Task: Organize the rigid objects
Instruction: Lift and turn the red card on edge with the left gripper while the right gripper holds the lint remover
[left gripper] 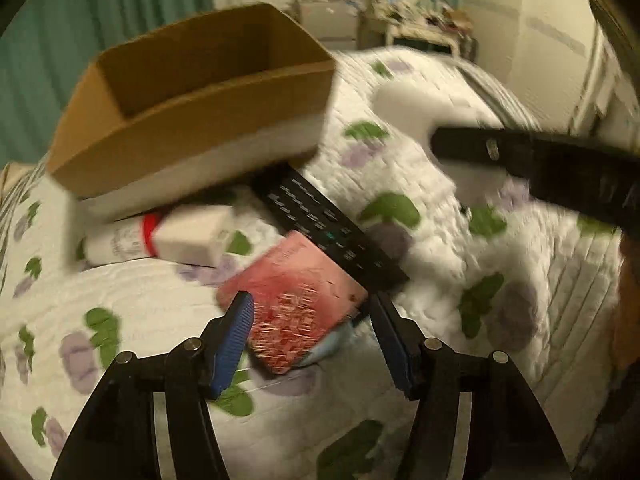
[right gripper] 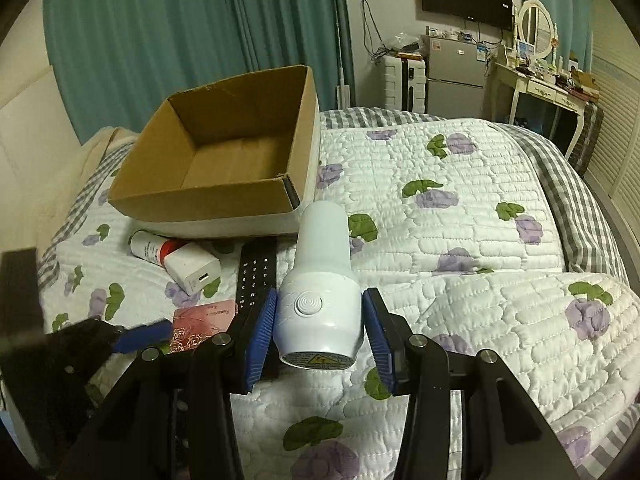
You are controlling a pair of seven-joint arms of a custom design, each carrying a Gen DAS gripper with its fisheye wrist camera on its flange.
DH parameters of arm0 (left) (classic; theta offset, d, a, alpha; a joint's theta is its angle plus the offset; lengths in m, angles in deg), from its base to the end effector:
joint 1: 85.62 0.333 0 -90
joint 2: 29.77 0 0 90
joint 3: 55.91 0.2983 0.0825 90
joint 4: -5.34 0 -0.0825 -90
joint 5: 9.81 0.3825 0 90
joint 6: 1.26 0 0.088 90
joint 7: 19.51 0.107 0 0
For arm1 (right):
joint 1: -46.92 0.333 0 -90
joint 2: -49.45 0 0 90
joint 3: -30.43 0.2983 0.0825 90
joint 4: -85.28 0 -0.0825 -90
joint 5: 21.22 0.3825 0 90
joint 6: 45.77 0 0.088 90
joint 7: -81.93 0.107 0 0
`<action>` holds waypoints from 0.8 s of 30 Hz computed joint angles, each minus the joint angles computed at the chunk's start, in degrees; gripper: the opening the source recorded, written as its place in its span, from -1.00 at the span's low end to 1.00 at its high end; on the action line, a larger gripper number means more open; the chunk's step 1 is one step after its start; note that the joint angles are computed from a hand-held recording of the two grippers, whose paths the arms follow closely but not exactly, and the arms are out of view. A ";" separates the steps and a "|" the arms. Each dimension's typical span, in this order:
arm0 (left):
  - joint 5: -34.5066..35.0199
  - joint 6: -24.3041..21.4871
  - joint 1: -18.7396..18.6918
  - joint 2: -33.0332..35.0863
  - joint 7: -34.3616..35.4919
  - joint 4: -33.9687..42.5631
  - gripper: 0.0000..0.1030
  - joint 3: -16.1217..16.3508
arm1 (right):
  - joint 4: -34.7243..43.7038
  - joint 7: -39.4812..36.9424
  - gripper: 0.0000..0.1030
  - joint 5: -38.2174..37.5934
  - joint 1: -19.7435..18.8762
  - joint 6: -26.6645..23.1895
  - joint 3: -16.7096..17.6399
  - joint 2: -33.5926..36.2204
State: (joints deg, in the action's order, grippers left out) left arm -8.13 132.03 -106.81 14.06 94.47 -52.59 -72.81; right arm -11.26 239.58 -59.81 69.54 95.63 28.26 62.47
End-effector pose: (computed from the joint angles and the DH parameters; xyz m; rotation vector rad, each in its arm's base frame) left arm 0.6698 -0.4115 0.4632 -0.8435 2.6669 -0.7878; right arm 0.6234 0.2361 0.5099 -1.3878 2.1015 -0.7530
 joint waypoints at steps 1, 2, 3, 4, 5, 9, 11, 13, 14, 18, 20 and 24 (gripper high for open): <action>1.18 -0.48 -0.85 0.79 0.15 0.86 0.23 0.70 | -0.09 0.03 -0.14 0.07 -0.02 0.05 0.00 -0.06; 2.59 0.99 -1.52 0.38 0.00 -0.29 0.23 1.46 | -0.29 0.08 -0.14 0.07 -0.03 0.16 0.00 -0.20; 3.38 2.13 -1.72 0.16 0.22 -1.06 0.25 1.64 | -0.50 0.13 -0.14 0.09 -0.09 0.33 0.00 -0.33; 3.55 2.10 -1.70 0.44 0.53 -0.67 0.28 1.43 | -0.64 0.22 -0.14 0.08 -0.12 0.42 0.01 -0.41; 3.49 1.58 -1.66 0.99 0.71 0.24 0.29 1.23 | -0.71 0.18 -0.14 0.17 -0.17 0.40 0.05 -0.44; 4.08 0.57 -2.74 4.33 -0.51 5.55 0.32 2.13 | -0.91 0.04 -0.14 0.40 -0.21 0.22 0.18 -0.51; 2.38 -2.21 -2.14 6.19 0.04 9.35 0.27 1.10 | -1.23 0.18 -0.14 0.17 -0.23 0.50 0.17 -0.80; 1.69 -2.04 -1.86 6.11 0.20 9.47 0.12 1.10 | -1.68 0.82 -0.14 -0.28 -0.29 0.81 0.10 -1.15; 1.09 -1.90 -1.54 5.86 0.27 9.27 0.08 0.84 | -1.67 0.95 -0.14 -0.30 -0.38 0.84 0.13 -1.17; -0.96 4.07 0.14 2.16 -0.15 3.66 -0.01 0.04 | -1.51 0.73 -0.14 -0.10 -0.62 0.68 0.27 -0.98; 0.68 11.06 -0.05 -0.63 -1.75 -0.96 -0.02 1.33 | -1.05 0.31 -0.14 0.01 -0.60 0.41 0.33 -0.63; 3.08 13.86 0.15 -0.26 -6.71 0.52 -0.11 2.65 | 0.46 -1.06 -0.14 0.92 -0.42 0.13 0.41 0.68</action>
